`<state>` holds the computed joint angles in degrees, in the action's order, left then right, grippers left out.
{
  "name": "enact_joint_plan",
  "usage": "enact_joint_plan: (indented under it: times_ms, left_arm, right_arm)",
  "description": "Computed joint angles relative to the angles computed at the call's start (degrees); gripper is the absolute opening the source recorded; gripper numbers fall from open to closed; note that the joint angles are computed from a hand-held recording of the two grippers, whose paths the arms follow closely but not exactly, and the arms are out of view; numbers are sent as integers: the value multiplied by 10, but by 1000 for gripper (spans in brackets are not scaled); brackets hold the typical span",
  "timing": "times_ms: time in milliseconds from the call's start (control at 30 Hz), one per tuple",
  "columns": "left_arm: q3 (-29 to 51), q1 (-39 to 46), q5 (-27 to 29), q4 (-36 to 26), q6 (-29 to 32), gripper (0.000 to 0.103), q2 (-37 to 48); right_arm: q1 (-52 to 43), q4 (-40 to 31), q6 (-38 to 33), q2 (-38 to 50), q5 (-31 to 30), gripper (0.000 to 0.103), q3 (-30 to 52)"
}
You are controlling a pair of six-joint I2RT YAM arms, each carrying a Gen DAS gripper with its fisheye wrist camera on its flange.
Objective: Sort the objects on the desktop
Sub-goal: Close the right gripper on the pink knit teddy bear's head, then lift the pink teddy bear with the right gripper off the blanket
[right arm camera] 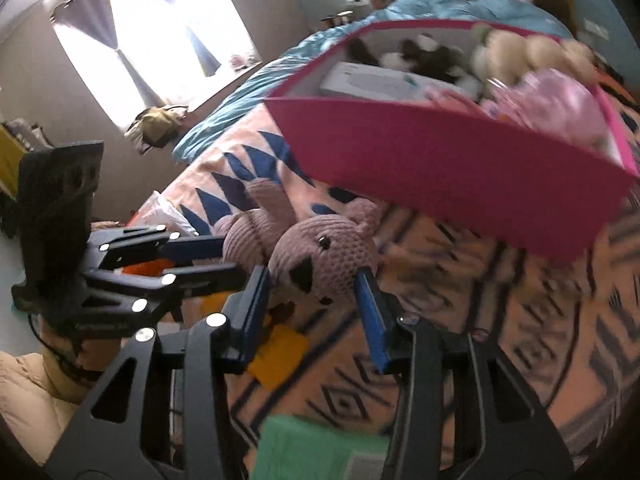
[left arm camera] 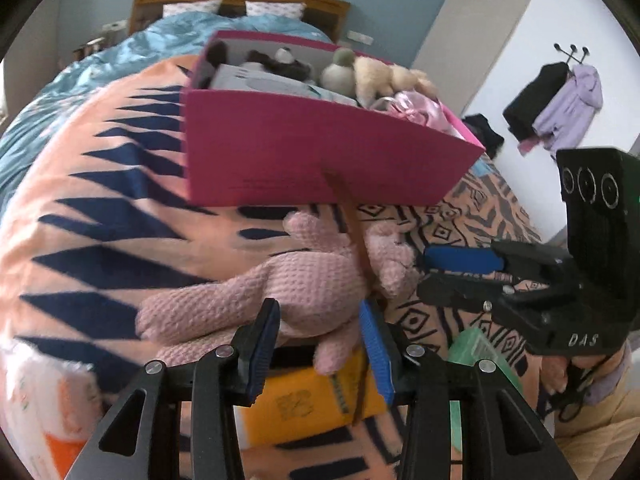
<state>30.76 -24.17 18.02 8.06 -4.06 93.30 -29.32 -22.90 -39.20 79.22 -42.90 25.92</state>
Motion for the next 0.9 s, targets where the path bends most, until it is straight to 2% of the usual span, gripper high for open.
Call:
enact_joint_plan:
  times_ms: [100, 167, 300, 433, 667, 800, 900]
  left_arm:
    - [20, -13, -31, -8, 2, 42, 8]
    - [27, -6, -28, -16, 10, 42, 11]
    - [13, 16, -26, -12, 22, 44, 8]
    - [1, 49, -12, -14, 30, 45, 11]
    - [-16, 65, -16, -14, 51, 45, 3]
    - [-25, 60, -16, -8, 60, 45, -15]
    - [-37, 49, -27, 5, 70, 56, -34]
  right_arm:
    - [-12, 32, 16, 8, 10, 46, -8]
    - [-28, 37, 8, 25, 3, 46, -3]
    - [-22, 74, 1, 0, 4, 48, -27]
    - [31, 164, 11, -13, 66, 52, -72]
    - [132, 284, 48, 40, 184, 53, -108]
    - [107, 259, 63, 52, 148, 44, -83]
    - [73, 204, 81, 76, 95, 43, -39]
